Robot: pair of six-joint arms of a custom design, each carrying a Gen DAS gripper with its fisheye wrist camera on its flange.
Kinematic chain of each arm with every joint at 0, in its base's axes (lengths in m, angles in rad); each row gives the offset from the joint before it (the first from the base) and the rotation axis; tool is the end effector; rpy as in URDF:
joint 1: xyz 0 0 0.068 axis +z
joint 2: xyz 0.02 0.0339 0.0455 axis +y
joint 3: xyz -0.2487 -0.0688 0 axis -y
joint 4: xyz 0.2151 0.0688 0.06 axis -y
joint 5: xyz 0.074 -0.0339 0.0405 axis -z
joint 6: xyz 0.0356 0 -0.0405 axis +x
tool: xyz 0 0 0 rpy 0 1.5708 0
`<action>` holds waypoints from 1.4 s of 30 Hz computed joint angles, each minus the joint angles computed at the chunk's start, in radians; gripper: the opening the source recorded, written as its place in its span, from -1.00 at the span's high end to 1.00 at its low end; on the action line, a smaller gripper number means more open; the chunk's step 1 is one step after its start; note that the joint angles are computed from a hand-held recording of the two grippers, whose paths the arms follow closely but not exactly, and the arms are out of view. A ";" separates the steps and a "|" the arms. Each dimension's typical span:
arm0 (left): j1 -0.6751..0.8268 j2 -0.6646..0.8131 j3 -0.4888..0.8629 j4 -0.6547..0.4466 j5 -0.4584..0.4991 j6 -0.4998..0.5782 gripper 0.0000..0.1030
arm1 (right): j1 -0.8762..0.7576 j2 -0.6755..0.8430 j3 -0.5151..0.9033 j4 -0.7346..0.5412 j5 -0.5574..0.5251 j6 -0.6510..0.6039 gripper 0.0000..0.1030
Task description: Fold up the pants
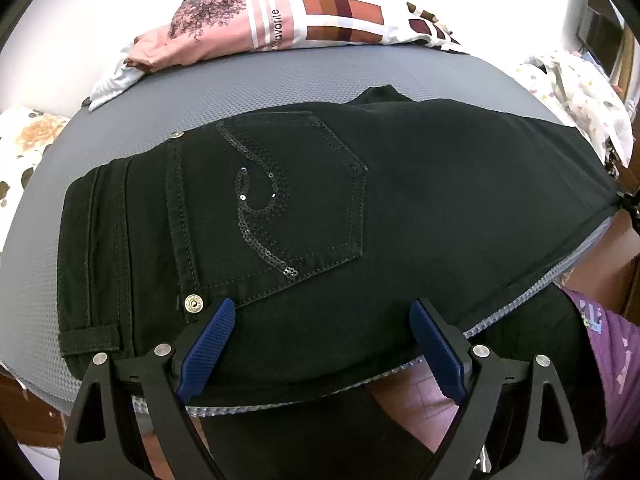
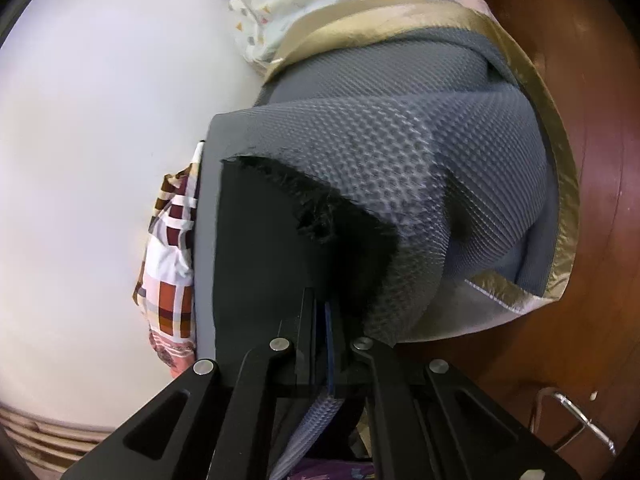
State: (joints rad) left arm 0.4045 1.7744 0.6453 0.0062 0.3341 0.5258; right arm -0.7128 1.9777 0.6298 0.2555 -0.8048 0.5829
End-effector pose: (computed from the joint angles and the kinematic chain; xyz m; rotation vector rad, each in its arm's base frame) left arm 0.2465 0.0928 0.0912 0.2566 2.5823 -0.1259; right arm 0.2210 -0.1571 0.0578 1.2725 2.1016 0.9992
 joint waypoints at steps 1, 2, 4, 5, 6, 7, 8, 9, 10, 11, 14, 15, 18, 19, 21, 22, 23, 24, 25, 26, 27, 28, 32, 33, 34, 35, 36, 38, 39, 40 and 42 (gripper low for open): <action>0.001 0.000 0.003 -0.006 0.000 0.006 -0.73 | -0.010 -0.012 -0.005 -0.008 -0.010 -0.008 0.92; 0.002 -0.003 0.004 -0.011 0.000 0.011 -0.73 | -0.017 -0.020 -0.009 -0.011 -0.018 -0.007 0.93; 0.008 -0.007 0.007 -0.024 0.004 0.021 -0.73 | -0.031 -0.038 -0.017 -0.015 -0.029 0.000 0.93; 0.013 -0.007 0.009 -0.029 0.008 0.025 -0.73 | -0.038 -0.038 -0.019 -0.018 -0.035 -0.003 0.93; 0.018 -0.008 0.010 -0.034 0.013 0.032 -0.73 | -0.044 -0.035 -0.018 -0.022 -0.039 -0.009 0.93; 0.020 -0.011 0.008 -0.036 0.014 0.039 -0.73 | -0.049 -0.026 -0.016 -0.027 -0.034 -0.016 0.94; 0.020 -0.012 0.005 -0.034 0.013 0.046 -0.73 | -0.056 -0.005 -0.013 -0.028 -0.024 -0.021 0.94; 0.019 -0.014 0.002 -0.031 0.011 0.053 -0.73 | -0.068 0.020 -0.018 -0.015 -0.025 -0.021 0.94; 0.019 -0.014 0.000 -0.027 0.010 0.058 -0.73 | -0.080 0.045 -0.020 0.001 -0.033 -0.016 0.95; 0.020 -0.013 0.000 -0.027 0.011 0.063 -0.73 | -0.088 0.067 -0.022 0.024 -0.048 -0.012 0.96; 0.019 -0.020 0.003 -0.041 0.004 0.058 -0.73 | -0.095 0.054 -0.021 0.015 -0.053 -0.028 0.87; 0.020 -0.032 0.010 -0.061 -0.001 0.045 -0.73 | -0.097 0.024 -0.021 -0.020 -0.024 -0.042 0.83; 0.063 -0.112 0.005 -0.115 0.063 0.011 -0.73 | -0.116 -0.130 -0.099 -0.063 0.023 -0.034 0.80; 0.079 -0.143 -0.002 -0.122 0.088 -0.007 -0.73 | -0.085 -0.178 -0.111 -0.094 0.014 -0.061 0.80; 0.111 -0.213 -0.012 -0.134 0.137 -0.070 -0.73 | 0.037 -0.239 -0.129 -0.125 -0.044 -0.103 0.80; 0.122 -0.238 -0.016 -0.135 0.150 -0.102 -0.73 | 0.142 -0.215 -0.136 -0.081 -0.148 -0.081 0.80; 0.133 -0.262 -0.022 -0.131 0.162 -0.134 -0.73 | 0.230 -0.169 -0.144 0.001 -0.228 -0.018 0.80; 0.144 -0.290 -0.031 -0.119 0.171 -0.167 -0.73 | 0.326 -0.119 -0.154 0.109 -0.271 0.072 0.80; 0.151 -0.307 -0.040 -0.104 0.171 -0.182 -0.73 | 0.450 -0.058 -0.164 0.252 -0.268 0.189 0.79; 0.158 -0.319 -0.048 -0.086 0.169 -0.189 -0.73 | 0.525 -0.016 -0.165 0.340 -0.251 0.248 0.79; 0.170 -0.330 -0.061 -0.066 0.164 -0.184 -0.73 | 0.590 0.027 -0.156 0.399 -0.235 0.289 0.78; 0.178 -0.329 -0.064 -0.058 0.157 -0.176 -0.73 | 0.655 0.087 -0.137 0.446 -0.212 0.335 0.78; 0.194 -0.274 -0.043 -0.080 0.150 -0.162 -0.73 | 0.732 0.233 -0.108 0.571 -0.175 0.454 0.59; 0.188 -0.264 -0.036 -0.089 0.145 -0.163 -0.73 | 0.738 0.247 -0.112 0.592 -0.163 0.467 0.59; 0.181 -0.260 -0.035 -0.090 0.144 -0.164 -0.73 | 0.743 0.263 -0.121 0.638 -0.159 0.493 0.59; 0.178 -0.259 -0.035 -0.089 0.145 -0.161 -0.73 | 0.745 0.257 -0.120 0.630 -0.148 0.492 0.59; 0.172 -0.265 -0.043 -0.084 0.143 -0.162 -0.73 | 0.747 0.246 -0.118 0.612 -0.134 0.483 0.59; 0.161 -0.273 -0.051 -0.082 0.140 -0.159 -0.73 | 0.749 0.231 -0.105 0.571 -0.120 0.471 0.58; 0.154 -0.277 -0.055 -0.081 0.137 -0.158 -0.73 | 0.752 0.224 -0.110 0.577 -0.112 0.481 0.55; 0.148 -0.278 -0.058 -0.081 0.133 -0.156 -0.73 | 0.773 0.229 -0.116 0.615 -0.092 0.511 0.53; 0.132 -0.276 -0.060 -0.082 0.121 -0.153 -0.73 | 0.782 0.232 -0.110 0.637 -0.078 0.533 0.47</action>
